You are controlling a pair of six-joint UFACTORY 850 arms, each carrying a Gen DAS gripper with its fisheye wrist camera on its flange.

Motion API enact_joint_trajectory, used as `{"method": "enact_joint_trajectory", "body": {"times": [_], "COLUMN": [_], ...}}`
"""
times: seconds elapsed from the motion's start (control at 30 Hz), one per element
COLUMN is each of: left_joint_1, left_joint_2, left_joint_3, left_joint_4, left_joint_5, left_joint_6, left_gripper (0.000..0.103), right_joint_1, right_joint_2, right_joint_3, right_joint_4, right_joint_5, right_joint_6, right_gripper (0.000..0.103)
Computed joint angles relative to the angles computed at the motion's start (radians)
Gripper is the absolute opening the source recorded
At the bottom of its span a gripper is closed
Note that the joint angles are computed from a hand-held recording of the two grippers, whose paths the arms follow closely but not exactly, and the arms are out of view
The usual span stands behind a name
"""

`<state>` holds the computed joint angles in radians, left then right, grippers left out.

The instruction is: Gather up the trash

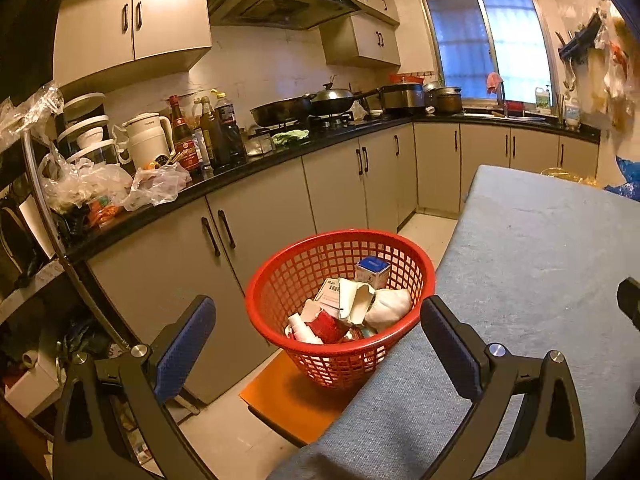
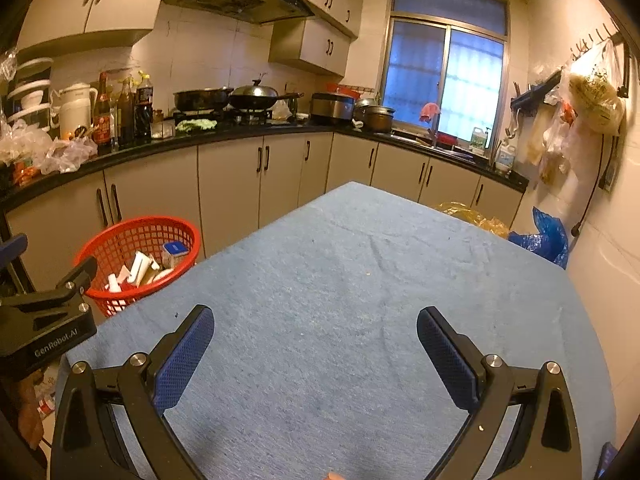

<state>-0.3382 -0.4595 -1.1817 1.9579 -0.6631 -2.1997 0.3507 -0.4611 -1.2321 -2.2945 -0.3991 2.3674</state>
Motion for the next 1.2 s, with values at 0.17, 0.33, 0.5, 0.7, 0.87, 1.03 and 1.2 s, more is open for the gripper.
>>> {"method": "enact_joint_trajectory", "body": {"times": [0.17, 0.33, 0.5, 0.7, 0.87, 1.03, 1.2], "left_joint_1": [0.001, -0.004, -0.006, -0.006, -0.005, -0.005, -0.005], "left_joint_2": [0.002, 0.005, 0.007, 0.006, 0.009, 0.011, 0.009], "left_joint_3": [0.007, 0.014, 0.02, 0.021, 0.024, 0.028, 0.026], "left_joint_4": [0.026, 0.047, 0.069, 0.068, 0.071, 0.074, 0.065], "left_joint_5": [0.003, 0.0, -0.004, -0.003, 0.002, 0.004, 0.007], "left_joint_6": [-0.03, -0.059, -0.079, -0.082, -0.08, -0.082, -0.077], "left_gripper": [0.102, 0.102, 0.102, 0.102, 0.102, 0.102, 0.102], "right_joint_1": [-0.015, -0.016, -0.009, -0.008, -0.005, -0.001, -0.002], "right_joint_2": [0.049, 0.039, 0.021, 0.022, 0.016, 0.014, 0.008], "right_joint_3": [0.073, 0.054, 0.035, 0.042, 0.036, 0.032, 0.024], "right_joint_4": [-0.266, -0.227, -0.174, -0.183, -0.168, -0.155, -0.14], "right_joint_5": [-0.096, -0.07, -0.051, -0.066, -0.058, -0.056, -0.044], "right_joint_6": [0.334, 0.29, 0.22, 0.226, 0.206, 0.189, 0.17], "right_gripper": [0.103, 0.103, 0.103, 0.103, 0.103, 0.103, 0.103]}}
